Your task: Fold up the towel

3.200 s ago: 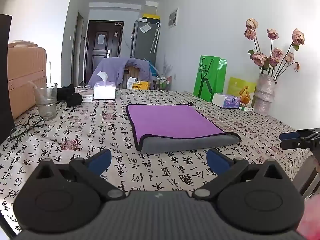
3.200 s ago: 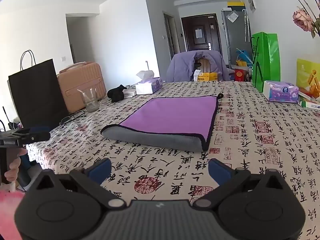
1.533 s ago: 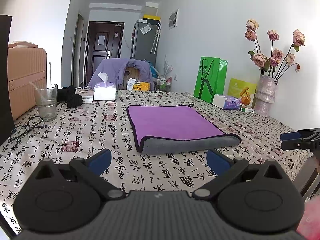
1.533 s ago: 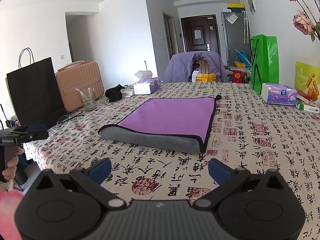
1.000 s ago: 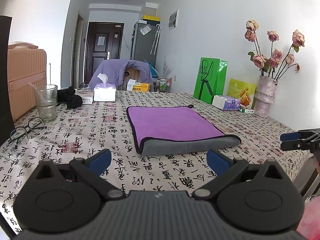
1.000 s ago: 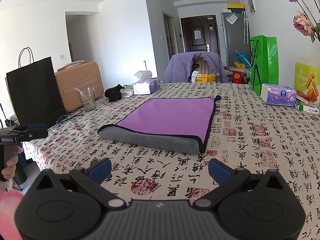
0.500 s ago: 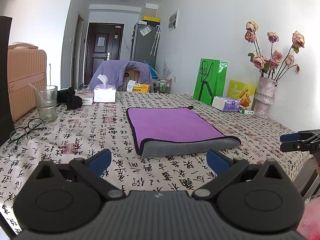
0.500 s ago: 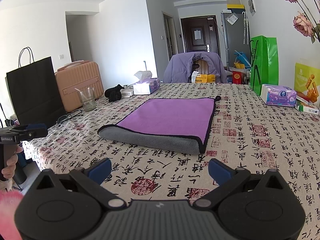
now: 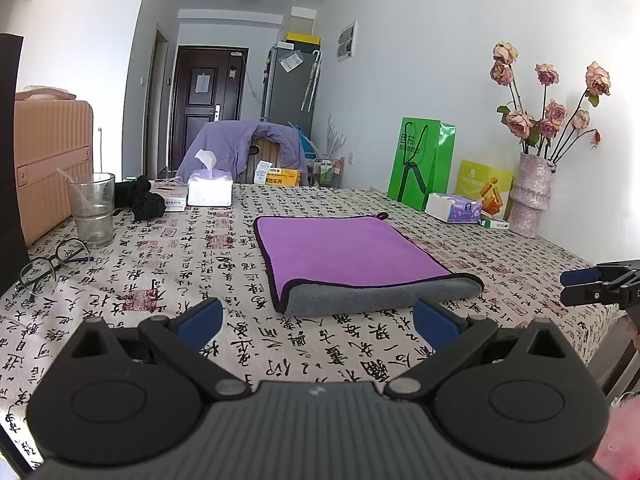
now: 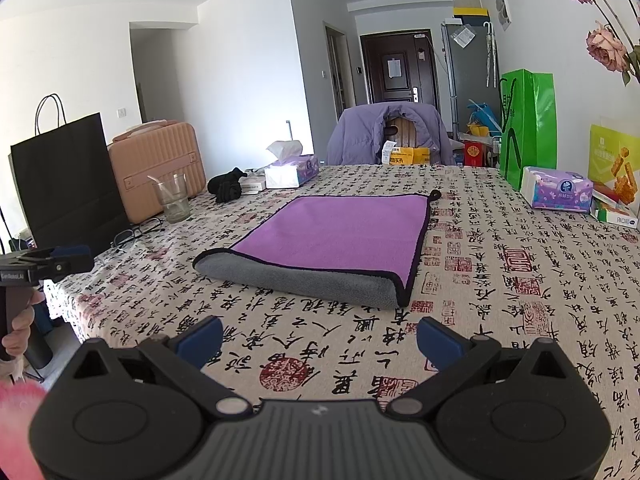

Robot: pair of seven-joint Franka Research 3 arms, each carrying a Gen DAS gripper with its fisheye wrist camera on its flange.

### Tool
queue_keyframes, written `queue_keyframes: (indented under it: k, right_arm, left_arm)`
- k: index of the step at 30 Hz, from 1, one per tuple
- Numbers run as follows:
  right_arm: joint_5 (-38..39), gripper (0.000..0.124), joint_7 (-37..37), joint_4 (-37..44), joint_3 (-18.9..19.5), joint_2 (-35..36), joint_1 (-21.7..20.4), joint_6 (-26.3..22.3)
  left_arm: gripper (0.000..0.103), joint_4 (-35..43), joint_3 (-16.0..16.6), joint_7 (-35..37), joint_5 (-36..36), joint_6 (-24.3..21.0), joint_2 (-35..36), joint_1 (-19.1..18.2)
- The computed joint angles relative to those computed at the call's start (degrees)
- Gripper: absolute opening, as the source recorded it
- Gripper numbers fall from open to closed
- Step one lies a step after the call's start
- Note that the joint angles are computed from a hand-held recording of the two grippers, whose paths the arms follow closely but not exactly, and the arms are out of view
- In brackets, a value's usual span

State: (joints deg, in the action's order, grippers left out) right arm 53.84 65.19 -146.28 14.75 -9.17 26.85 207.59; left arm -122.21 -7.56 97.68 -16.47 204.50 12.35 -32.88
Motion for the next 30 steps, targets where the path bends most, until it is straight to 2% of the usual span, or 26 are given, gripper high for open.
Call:
queue_keyframes:
  k: [6, 15, 23, 30]
  right_arm:
    - [-0.58, 0.103, 0.17, 0.34, -0.36, 0.40, -0.18, -0.31]
    - [-1.82, 0.103, -0.14, 2.26, -1.17, 2.22, -0.87, -1.81]
    - [-8.13, 0.103, 4.64, 3.17, -3.35, 4.21, -1.28, -2.85]
    - [-12.54, 0.103, 7.66, 4.64, -4.82, 6.06, -2.18, -4.05]
  left_arm:
    - [0.103, 0.66, 0.31, 0.22, -0.17, -0.52, 0.27, -0.14]
    - [0.103, 3.06, 2.49, 0.94, -1.17, -1.86, 1.82, -1.87]
    - [0.103, 6.24, 5.17, 0.86, -1.31, -3.58, 3.86, -3.79]
    - [0.103, 9.65, 7.00, -1.78, 2.32, -5.92, 5.94, -4.29]
